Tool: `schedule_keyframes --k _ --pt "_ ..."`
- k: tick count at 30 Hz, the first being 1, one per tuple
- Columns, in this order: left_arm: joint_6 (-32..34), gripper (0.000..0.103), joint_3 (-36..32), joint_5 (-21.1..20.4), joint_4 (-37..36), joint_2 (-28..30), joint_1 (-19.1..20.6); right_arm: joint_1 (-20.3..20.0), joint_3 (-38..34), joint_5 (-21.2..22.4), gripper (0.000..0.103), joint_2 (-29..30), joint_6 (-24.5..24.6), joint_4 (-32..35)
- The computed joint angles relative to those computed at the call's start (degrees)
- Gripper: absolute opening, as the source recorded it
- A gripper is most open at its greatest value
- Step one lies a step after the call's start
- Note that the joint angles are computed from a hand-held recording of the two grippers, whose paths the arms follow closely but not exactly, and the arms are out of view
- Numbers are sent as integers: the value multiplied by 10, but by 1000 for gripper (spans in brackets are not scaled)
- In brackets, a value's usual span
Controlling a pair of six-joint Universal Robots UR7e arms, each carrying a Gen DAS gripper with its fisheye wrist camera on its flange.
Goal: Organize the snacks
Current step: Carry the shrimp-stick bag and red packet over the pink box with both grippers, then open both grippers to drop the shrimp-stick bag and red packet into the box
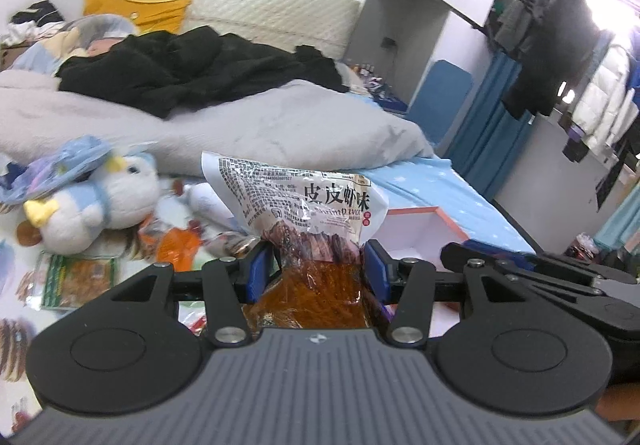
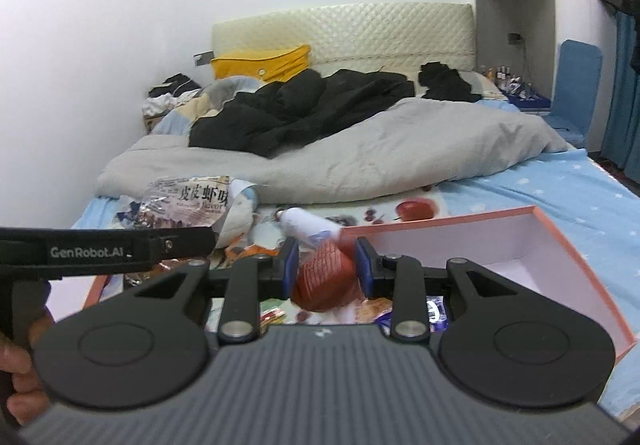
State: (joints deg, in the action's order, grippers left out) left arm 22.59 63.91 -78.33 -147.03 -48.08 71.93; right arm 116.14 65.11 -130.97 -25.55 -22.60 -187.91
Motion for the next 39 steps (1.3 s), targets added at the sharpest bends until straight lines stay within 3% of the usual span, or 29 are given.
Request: schedule_keyframes --k 4,16,23,26,33,35,39 --pt "-3 56 -17 -2 12 25 -6 -12 13 -16 14 -7 -13 -24" --pt "17 57 -36 36 71 94 -18 -71 138 -42 14 -68 92 -34" --pt "24 58 -63 54 96 130 -15 -89 165 -37 15 -75 99 -48" --pt "26 72 -63 65 100 137 -17 -95 177 -29 15 -79 106 -52" --pt "16 84 -60 64 106 134 -17 -101 191 -22 15 -85 114 -58" --pt "16 93 -60 55 108 131 -18 -100 191 -23 15 -85 112 -62" --pt "27 95 -46 51 90 119 -22 -95 187 -28 15 -86 101 -72"
